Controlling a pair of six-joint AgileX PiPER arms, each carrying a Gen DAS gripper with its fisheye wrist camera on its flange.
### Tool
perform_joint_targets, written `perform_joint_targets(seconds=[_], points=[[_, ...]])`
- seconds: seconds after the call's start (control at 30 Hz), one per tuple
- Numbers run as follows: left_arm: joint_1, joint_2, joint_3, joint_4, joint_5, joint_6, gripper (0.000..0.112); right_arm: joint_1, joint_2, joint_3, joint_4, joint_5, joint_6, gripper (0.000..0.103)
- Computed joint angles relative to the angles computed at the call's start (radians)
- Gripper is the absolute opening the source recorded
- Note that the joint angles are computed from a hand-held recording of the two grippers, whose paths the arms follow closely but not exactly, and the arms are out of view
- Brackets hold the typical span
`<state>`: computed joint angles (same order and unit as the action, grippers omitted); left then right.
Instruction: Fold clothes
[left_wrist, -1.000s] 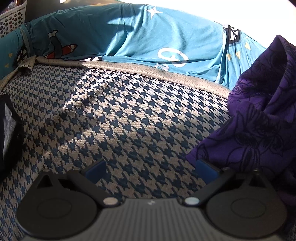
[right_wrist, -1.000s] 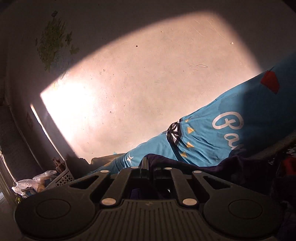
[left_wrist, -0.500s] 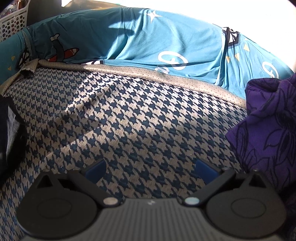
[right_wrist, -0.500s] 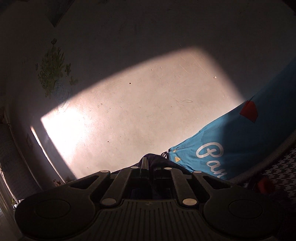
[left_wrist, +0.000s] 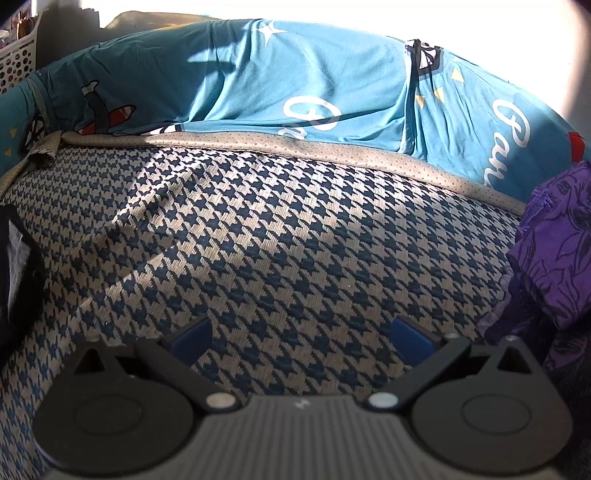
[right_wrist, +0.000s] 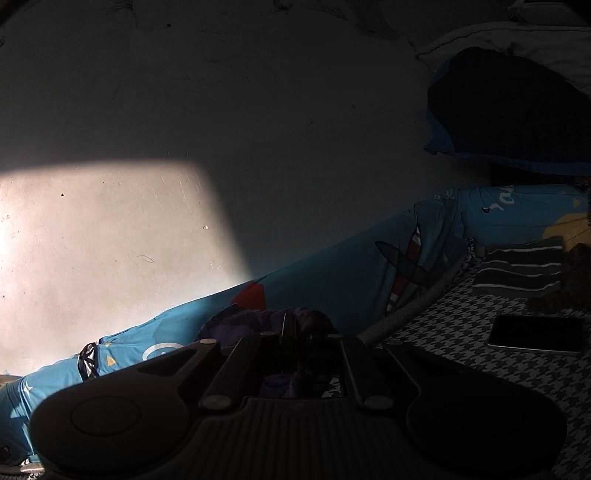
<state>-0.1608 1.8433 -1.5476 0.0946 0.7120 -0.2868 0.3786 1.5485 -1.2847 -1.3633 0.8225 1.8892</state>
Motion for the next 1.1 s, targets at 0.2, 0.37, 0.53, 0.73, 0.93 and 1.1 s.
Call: perform_joint_targets(seconds=[0.2, 0.37, 0.53, 0.73, 0.93, 1.1], points=[[-0.017, -0.019, 0.008, 0.014, 0.005, -0.009, 0.103, -0.097, -0.008, -0.024, 0.267, 0.066, -0.165, 0.007], [-0.035, -0.038, 0.015, 0.03, 0.007, -0.022, 0.103, -0.201, -0.056, 0.0, 0.552, -0.018, -0.408, 0.013], [-0.055, -0.06, 0.021, 0.04, 0.008, -0.032, 0.103, -0.241, -0.136, 0.076, 0.731, -0.072, -0.478, 0.033], [-0.076, -0.095, 0.044, 0.037, 0.002, -0.03, 0.103, -0.177, -0.27, 0.166, 0.66, 0.035, -0.311, 0.047], [-0.086, -0.116, 0.061, 0.034, 0.002, -0.031, 0.103, -0.155, -0.337, 0.249, 0.685, -0.191, -0.357, 0.047], [-0.085, -0.116, 0.064, 0.044, -0.001, -0.039, 0.103, -0.157, -0.319, 0.296, 1.015, -0.494, -0.672, 0.056]])
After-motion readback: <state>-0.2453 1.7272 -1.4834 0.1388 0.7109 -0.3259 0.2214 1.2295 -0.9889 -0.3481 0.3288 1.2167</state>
